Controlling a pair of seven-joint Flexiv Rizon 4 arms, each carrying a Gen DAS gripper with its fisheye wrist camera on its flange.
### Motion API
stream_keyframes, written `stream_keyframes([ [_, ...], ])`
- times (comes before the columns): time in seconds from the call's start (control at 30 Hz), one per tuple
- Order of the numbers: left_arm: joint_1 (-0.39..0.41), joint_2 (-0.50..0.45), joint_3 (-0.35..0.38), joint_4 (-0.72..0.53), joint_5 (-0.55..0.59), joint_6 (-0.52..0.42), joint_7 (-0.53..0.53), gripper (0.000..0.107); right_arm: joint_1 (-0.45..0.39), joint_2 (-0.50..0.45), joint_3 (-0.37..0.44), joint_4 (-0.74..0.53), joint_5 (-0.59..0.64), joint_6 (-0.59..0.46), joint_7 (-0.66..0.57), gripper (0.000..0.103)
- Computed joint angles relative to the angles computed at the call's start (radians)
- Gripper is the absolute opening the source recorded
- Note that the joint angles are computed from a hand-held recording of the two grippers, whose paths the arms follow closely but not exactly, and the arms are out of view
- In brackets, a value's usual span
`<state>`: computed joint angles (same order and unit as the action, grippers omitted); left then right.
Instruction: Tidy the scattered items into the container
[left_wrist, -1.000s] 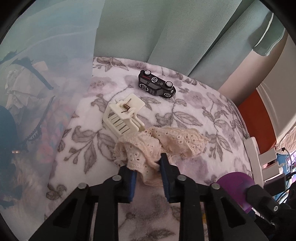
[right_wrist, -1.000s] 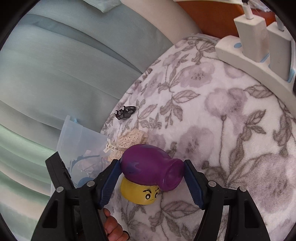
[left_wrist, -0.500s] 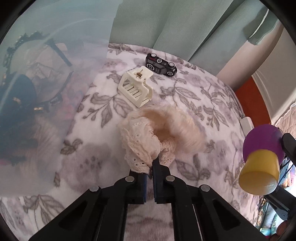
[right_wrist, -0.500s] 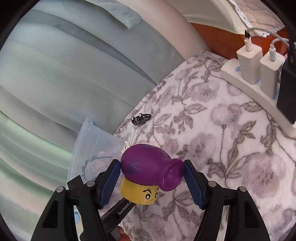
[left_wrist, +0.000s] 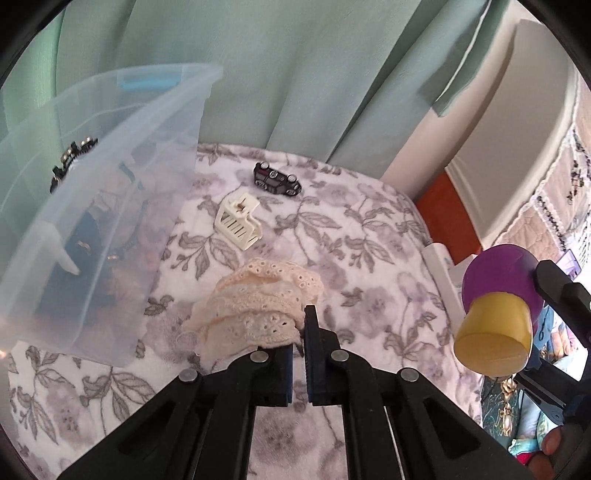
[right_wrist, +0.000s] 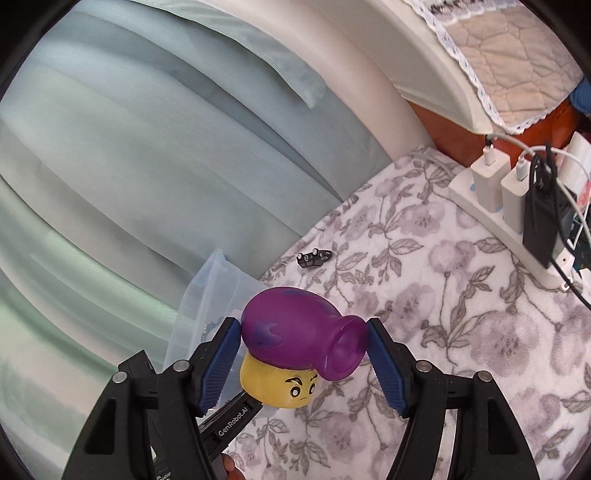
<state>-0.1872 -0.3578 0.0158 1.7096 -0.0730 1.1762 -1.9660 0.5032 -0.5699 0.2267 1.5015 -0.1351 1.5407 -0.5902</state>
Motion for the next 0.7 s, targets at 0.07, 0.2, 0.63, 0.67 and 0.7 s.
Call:
stream_keyframes([
  [0.07, -0.004, 0.014, 0.0, 0.003, 0.005, 0.006, 0.0, 0.005, 0.016, 0.018, -0.023, 0.02, -0.003, 0.018, 0.011, 0.072],
  [0.2, -0.011, 0.043, -0.001, 0.009, 0.022, 0.024, 0.007, 0.005, 0.045, 0.049, -0.064, 0.056, -0.017, 0.054, 0.038, 0.072],
  [0.63, -0.02, 0.138, -0.01, 0.029, 0.059, 0.1, 0.034, 0.005, 0.155, 0.122, -0.207, 0.147, -0.073, 0.161, 0.114, 0.072],
  [0.67, -0.02, 0.144, -0.011, 0.031, 0.059, 0.107, 0.037, 0.005, 0.169, 0.127, -0.224, 0.153, -0.076, 0.167, 0.12, 0.072],
  [0.7, -0.019, 0.15, -0.013, 0.032, 0.059, 0.112, 0.041, 0.005, 0.18, 0.132, -0.239, 0.159, -0.077, 0.173, 0.125, 0.072],
])
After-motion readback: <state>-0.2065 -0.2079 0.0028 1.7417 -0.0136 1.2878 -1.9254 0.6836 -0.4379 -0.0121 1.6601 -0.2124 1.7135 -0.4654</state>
